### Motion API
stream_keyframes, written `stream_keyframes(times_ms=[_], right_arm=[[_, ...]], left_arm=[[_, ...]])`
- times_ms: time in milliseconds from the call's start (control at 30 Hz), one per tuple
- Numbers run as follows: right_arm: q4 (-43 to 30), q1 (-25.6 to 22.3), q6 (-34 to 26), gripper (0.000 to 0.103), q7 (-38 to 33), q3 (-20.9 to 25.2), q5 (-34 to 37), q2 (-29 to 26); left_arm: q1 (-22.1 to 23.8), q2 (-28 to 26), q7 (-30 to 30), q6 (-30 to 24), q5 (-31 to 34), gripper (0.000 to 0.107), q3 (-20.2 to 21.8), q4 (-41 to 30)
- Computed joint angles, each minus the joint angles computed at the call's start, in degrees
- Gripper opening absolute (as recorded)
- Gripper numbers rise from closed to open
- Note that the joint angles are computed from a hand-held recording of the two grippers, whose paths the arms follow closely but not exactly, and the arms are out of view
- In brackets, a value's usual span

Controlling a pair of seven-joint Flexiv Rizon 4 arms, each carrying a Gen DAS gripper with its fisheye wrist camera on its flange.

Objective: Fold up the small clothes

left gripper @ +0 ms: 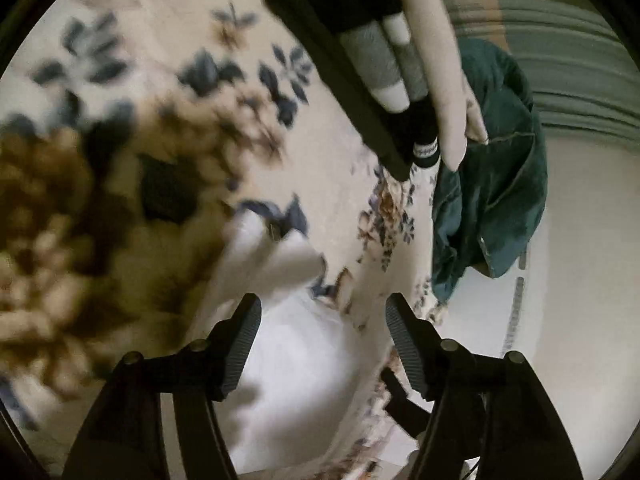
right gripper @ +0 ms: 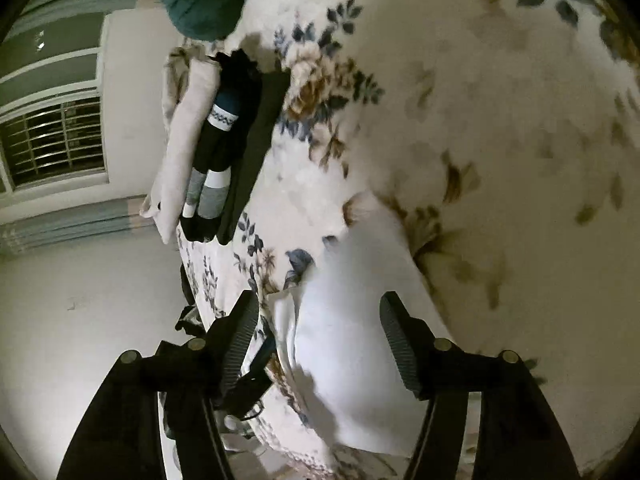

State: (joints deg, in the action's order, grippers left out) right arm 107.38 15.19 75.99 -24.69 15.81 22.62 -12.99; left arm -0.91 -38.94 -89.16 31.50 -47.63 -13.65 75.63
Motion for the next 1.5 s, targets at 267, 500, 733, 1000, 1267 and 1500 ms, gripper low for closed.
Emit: stream_keyframes(times_ms=[267,500,733,1000,1267,1500], right_arm=[[5.39,2.58,-17.49,0.065,1.16,-0.64,-4.93,8.44],[10.33,9.26,-7.23,0.065,6.17,2.93,7.05,9.21],[16.74,18.08,15.26,0.012,24.54,-2.17,0.06,2.45],[20.50,18.06,9.10,0.010,37.02,-4.79,-15.50,6.71],[10.96,8.70,-11.09,0.053,13.47,2.28,-6.78,9.28],[10.02,7.11,-17.74,0.056,13.36,-2.21,-16.49,11.13]], left_arm=[[-0.77,14.57,-0.84,-1.66,8.92,0.062,7.25,17.40],[-3.44,19.80,-3.16,4.80,-17.05,0.062,4.94,36.93],[-6.27,18.25,0.63,14.23,-23.08,0.021,4.70,36.01],[-3.73,20.03,-0.37,18.22,-14.56,0.018,8.32,35.11],[0.35,15.39,2.44,9.81,-3.81,0.057,6.35,25.21],[-2.71,3.56,6.69,2.80,8.13,0.057,3.13,6.41]])
